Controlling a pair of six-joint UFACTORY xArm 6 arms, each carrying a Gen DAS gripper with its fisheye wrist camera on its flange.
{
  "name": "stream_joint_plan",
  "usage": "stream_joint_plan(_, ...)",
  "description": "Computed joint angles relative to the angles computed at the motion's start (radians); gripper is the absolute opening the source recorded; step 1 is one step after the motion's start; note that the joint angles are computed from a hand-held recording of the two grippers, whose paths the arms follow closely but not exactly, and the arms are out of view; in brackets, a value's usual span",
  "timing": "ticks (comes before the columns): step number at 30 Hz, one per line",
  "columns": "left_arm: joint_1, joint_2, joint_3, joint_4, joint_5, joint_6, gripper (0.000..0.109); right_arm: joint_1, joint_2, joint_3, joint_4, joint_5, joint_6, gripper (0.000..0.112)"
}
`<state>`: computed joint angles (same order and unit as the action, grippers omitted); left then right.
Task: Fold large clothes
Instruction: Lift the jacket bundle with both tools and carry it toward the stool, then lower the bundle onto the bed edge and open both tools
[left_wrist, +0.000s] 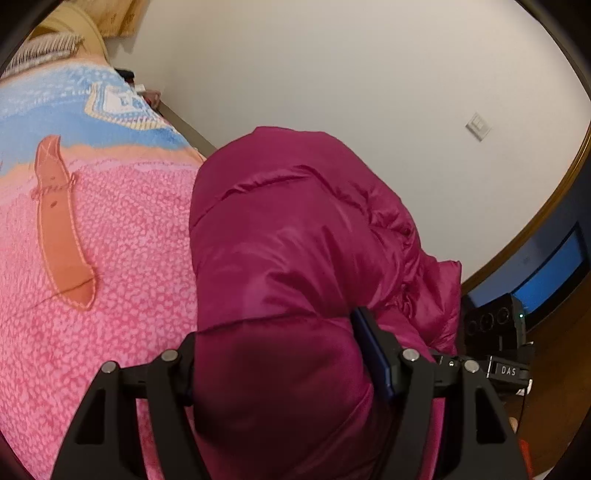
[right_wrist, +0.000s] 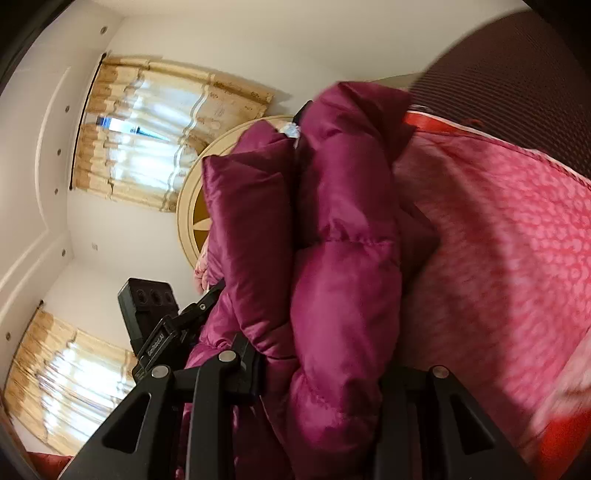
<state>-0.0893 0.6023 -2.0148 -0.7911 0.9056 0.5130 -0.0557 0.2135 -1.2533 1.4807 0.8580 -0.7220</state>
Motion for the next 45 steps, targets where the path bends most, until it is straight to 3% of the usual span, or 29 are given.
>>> stream_joint_plan(3,-0.041,-0.029,0.071,0.096,-0.111,-0.031,0.079,-0.016,0.025,-0.002,0.031,0.013,-0.002,0.029)
stream_joint_plan(5,-0.049,-0.042,0.095,0.131,-0.13,-0.069,0.082,-0.012,0.0,0.021,0.061,0.004,0.002,0.03)
stream_joint_plan(10,-0.037,-0.088,0.14,0.099,-0.117,-0.032,0.083,0.029,-0.166,0.127,-0.077,-0.149,0.072,0.041)
stream_joint_plan(14,-0.03,-0.125,0.187,0.074,-0.127,-0.007,0.083,0.095,-0.37,0.244,-0.304,-0.397,0.153,0.043)
stream_joint_plan(16,-0.024,-0.136,0.194,0.075,-0.114,-0.006,0.083,0.11,-0.394,0.224,-0.324,-0.403,0.145,0.044)
stream_joint_plan(18,-0.036,-0.1,0.155,0.094,-0.139,-0.036,0.083,0.119,-0.371,0.181,-0.392,-0.41,0.181,0.049)
stream_joint_plan(20,-0.035,-0.104,0.163,0.106,-0.157,-0.035,0.083,0.15,-0.301,0.112,-0.574,-0.456,0.3,0.055)
stream_joint_plan(24,-0.06,-0.099,0.16,0.161,-0.2,-0.072,0.085,0.146,-0.129,-0.075,-0.736,-0.356,0.426,0.055)
stream_joint_plan(25,-0.064,-0.102,0.169,0.168,-0.212,-0.074,0.085,0.152,-0.108,-0.095,-0.774,-0.353,0.442,0.051)
stream_joint_plan(26,-0.066,-0.104,0.175,0.176,-0.221,-0.076,0.086,0.161,-0.099,-0.098,-0.841,-0.367,0.467,0.024)
stream_joint_plan(27,-0.068,-0.1,0.171,0.179,-0.222,-0.078,0.086,0.165,-0.098,-0.087,-0.93,-0.387,0.508,0.011)
stream_joint_plan(34,-0.077,-0.068,0.138,0.205,-0.223,-0.084,0.095,0.152,-0.195,0.115,-1.013,-0.58,0.672,0.004)
stream_joint_plan(37,-0.086,-0.06,0.121,0.252,-0.208,-0.107,0.099,0.151,-0.184,0.17,-1.121,-0.631,0.824,0.004)
stream_joint_plan(39,-0.09,-0.059,0.119,0.271,-0.2,-0.116,0.101,0.142,-0.175,0.2,-1.279,-0.67,1.001,0.004)
stream_joint_plan(41,-0.092,-0.054,0.115,0.285,-0.196,-0.12,0.103,0.112,-0.155,0.193,-1.411,-0.641,1.115,0.003)
stream_joint_plan(43,-0.083,-0.049,0.106,0.267,-0.177,-0.119,0.103,0.099,-0.15,0.202,-1.376,-0.656,1.165,0.0)
stream_joint_plan(45,-0.07,-0.041,0.086,0.233,-0.145,-0.112,0.103,0.106,-0.181,0.244,-1.22,-0.707,1.048,0.0)
